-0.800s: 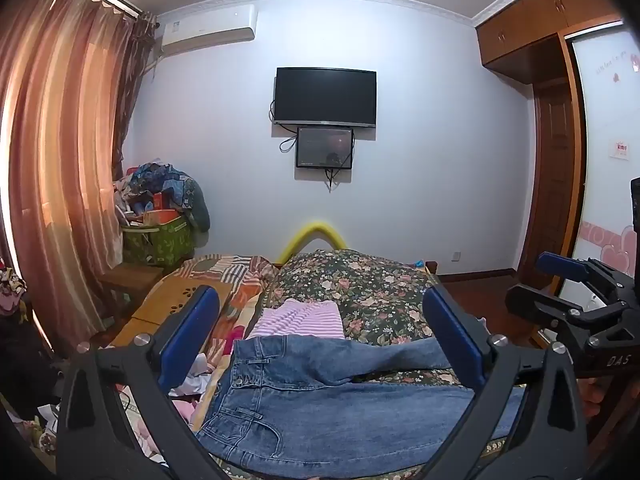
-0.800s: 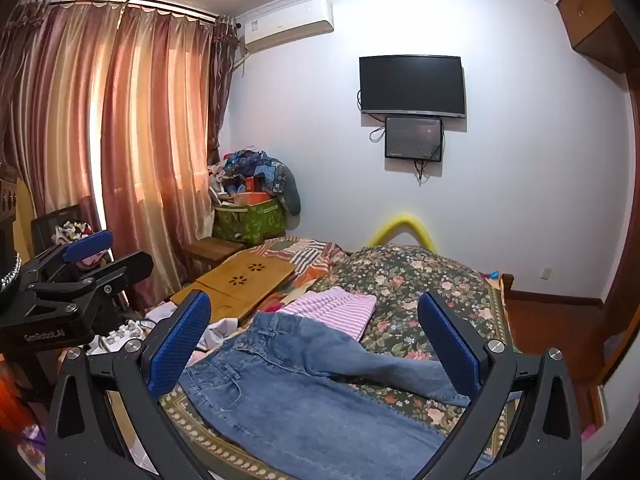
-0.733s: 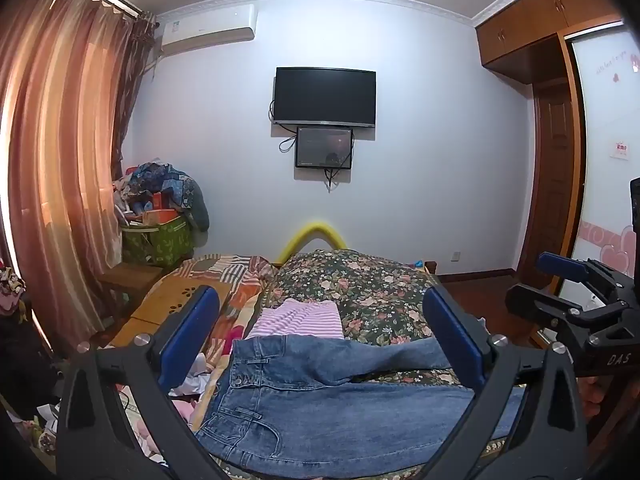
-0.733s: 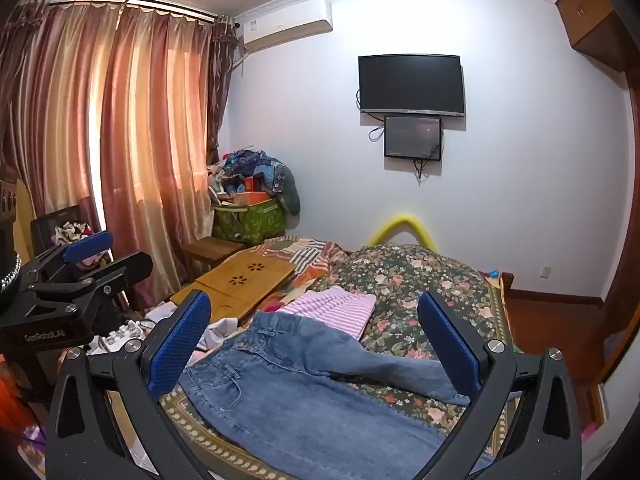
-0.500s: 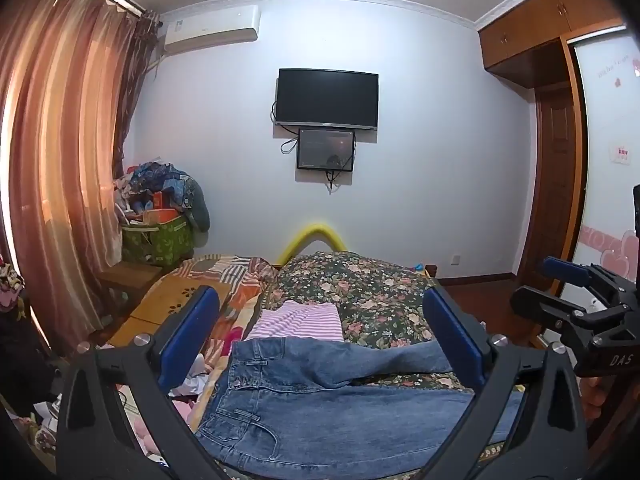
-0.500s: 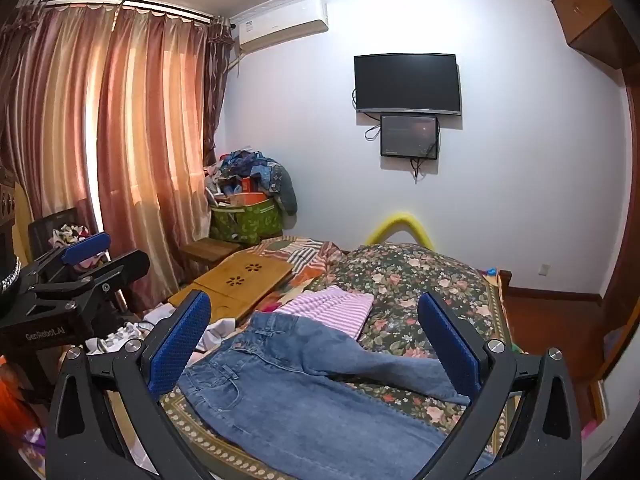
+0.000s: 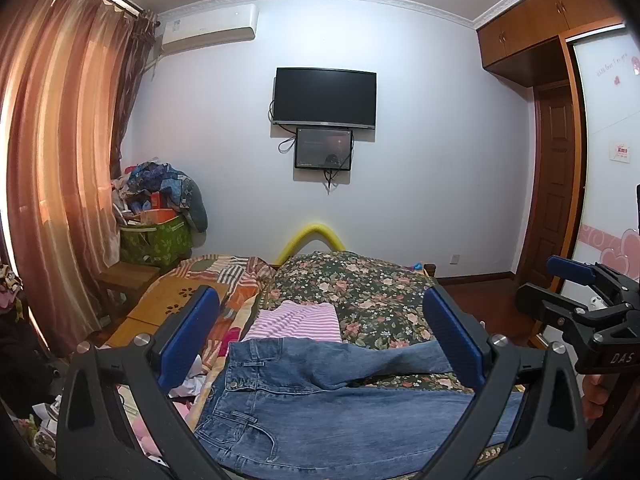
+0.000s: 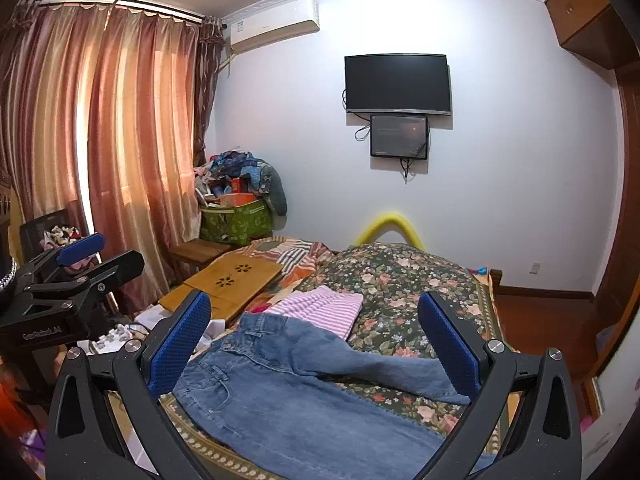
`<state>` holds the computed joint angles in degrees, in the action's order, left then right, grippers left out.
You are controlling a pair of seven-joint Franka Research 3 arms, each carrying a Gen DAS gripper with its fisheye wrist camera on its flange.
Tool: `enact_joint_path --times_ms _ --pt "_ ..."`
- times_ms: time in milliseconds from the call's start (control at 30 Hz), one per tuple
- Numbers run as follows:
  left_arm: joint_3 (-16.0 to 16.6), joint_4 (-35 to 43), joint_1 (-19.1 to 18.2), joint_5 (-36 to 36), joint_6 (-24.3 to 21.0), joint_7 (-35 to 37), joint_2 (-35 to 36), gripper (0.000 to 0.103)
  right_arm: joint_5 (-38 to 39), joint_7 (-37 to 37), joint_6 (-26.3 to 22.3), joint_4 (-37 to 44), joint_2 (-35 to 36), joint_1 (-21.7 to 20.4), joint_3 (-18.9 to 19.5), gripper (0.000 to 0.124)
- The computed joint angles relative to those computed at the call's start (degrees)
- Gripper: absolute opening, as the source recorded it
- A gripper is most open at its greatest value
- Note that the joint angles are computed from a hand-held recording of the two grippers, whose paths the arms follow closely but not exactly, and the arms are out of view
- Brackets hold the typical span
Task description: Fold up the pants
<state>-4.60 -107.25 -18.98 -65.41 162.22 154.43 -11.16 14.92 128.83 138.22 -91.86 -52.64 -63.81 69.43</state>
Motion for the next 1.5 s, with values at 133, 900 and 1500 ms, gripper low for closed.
enact_joint_path --times_ms 133,900,1500 --pt "-0.1 0.0 0.0 -0.4 0.2 0.5 0.1 0.103 0.0 0.0 -0.2 0.1 0.0 0.0 -0.1 0.103" --pt "-0.3 1.2 1.1 0.2 -2.2 -0.6 0.7 0.103 -0.1 0.3 -0.2 -0.5 -0.3 0.1 -0.1 0.103" --pt "-0.7 1.3 1.5 -0.1 -2.5 -0.2 0.9 0.103 -0.2 0.7 -0.5 -0.4 0.0 0.2 -0.1 0.103"
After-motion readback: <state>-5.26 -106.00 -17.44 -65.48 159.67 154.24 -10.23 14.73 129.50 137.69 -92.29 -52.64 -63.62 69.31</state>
